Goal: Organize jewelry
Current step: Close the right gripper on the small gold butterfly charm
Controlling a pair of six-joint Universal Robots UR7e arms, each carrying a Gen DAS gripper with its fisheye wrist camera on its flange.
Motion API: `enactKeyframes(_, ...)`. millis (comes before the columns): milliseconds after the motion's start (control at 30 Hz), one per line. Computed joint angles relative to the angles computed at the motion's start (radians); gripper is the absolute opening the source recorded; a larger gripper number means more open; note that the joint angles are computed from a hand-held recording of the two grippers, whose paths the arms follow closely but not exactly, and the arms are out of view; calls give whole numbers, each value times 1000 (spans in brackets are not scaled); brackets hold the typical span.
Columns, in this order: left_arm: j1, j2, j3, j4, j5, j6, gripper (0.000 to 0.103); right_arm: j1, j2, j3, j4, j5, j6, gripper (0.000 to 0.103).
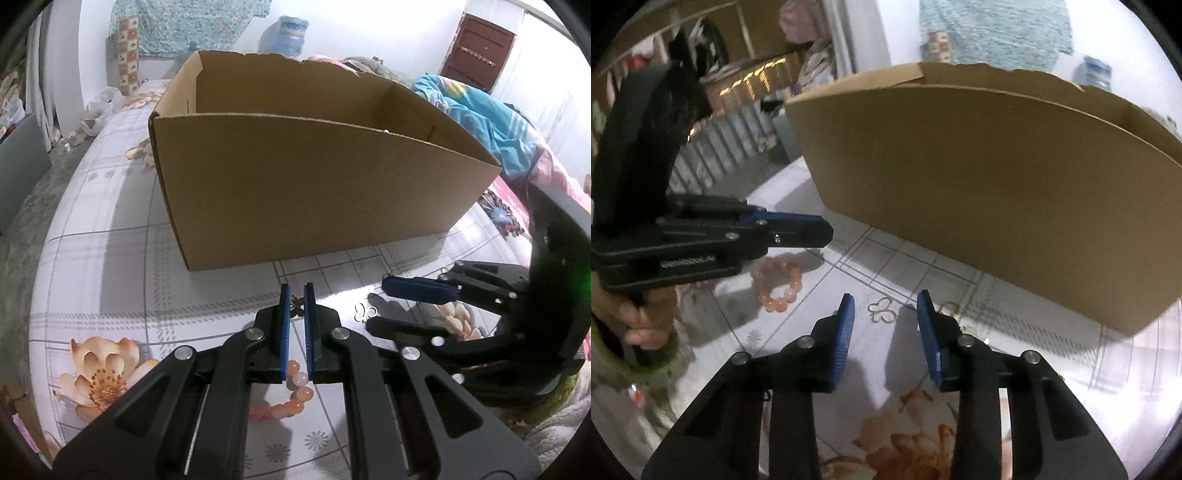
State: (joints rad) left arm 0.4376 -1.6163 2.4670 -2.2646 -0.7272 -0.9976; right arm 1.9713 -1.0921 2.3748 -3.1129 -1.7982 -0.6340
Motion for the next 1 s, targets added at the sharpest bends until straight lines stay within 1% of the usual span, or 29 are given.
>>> enactKeyframes(33,1,3,1,-8,0,4,6,11,6,0,0,-13,-3,29)
enactKeyframes(167,2,-5,10,-22,0,9,6,31,19,4,-24,-53,-56,23)
enactKeyframes(200,2,-7,12,-25,-1,11,6,37,23,4,-29,-60,-64,16)
enactKeyframes(233,2,-5,13,-28,0,11,6,30,9,1,7,-49,-69,12)
enactKeyframes(267,2,-4,13,-31,1,11,6,42,20,-18,25,-52,-50,12)
enactKeyframes(433,-10,-13,18,-29,10,4,6,34,14,-17,31,-40,-24,12)
enactKeyframes(467,-12,-16,19,-27,10,4,6,28,5,-15,40,-31,-18,2)
enactKeyframes(667,-25,-24,18,-1,14,-13,6,25,-19,-8,55,-26,5,2)
enactKeyframes(800,-36,-33,17,19,18,-22,6,29,-36,4,52,-21,3,2)
enactKeyframes(867,-39,-35,15,31,21,-30,6,31,-22,4,24,-31,0,2)
enactKeyframes(1000,-44,-43,15,46,27,-37,6,31,8,-13,-8,-86,-2,2)
